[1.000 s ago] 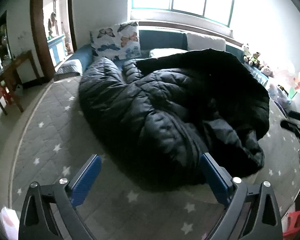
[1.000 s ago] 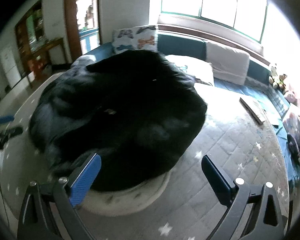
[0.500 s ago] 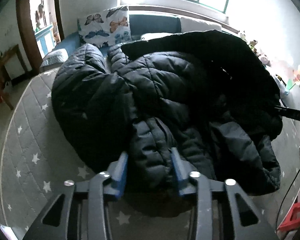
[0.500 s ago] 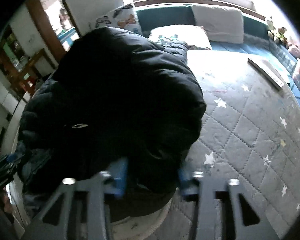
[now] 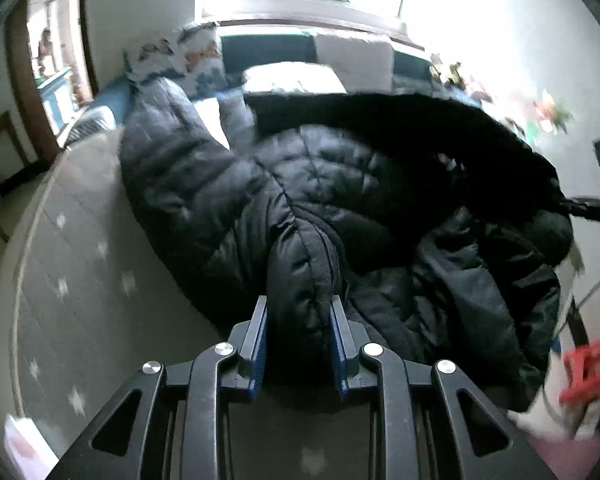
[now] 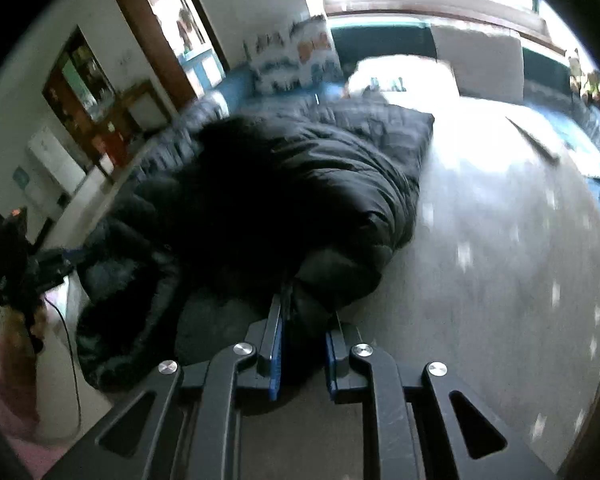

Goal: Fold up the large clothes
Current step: 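Grasp the black jacket with both grippers and lift it off the mat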

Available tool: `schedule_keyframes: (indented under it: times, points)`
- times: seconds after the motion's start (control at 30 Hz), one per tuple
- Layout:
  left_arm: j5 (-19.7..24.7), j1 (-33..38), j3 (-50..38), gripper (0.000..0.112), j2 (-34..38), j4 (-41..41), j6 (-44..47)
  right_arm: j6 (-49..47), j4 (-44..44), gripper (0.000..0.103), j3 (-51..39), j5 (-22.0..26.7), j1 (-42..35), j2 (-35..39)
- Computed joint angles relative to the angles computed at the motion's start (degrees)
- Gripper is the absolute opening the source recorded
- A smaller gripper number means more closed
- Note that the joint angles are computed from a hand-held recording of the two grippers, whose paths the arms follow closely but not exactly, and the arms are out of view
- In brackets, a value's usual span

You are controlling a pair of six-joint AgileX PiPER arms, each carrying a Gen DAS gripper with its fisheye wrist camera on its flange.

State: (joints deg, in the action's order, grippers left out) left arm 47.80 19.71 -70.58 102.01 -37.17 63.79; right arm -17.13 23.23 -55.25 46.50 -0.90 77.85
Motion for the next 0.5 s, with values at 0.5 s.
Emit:
schedule_keyframes:
  times: [0.5]
  points:
    - [-8.2,1.5,25.4,0.027,-15.1,-2.3,11.8,21.5,-32.6,0.039,-1.2,2.2,7.8,3.5]
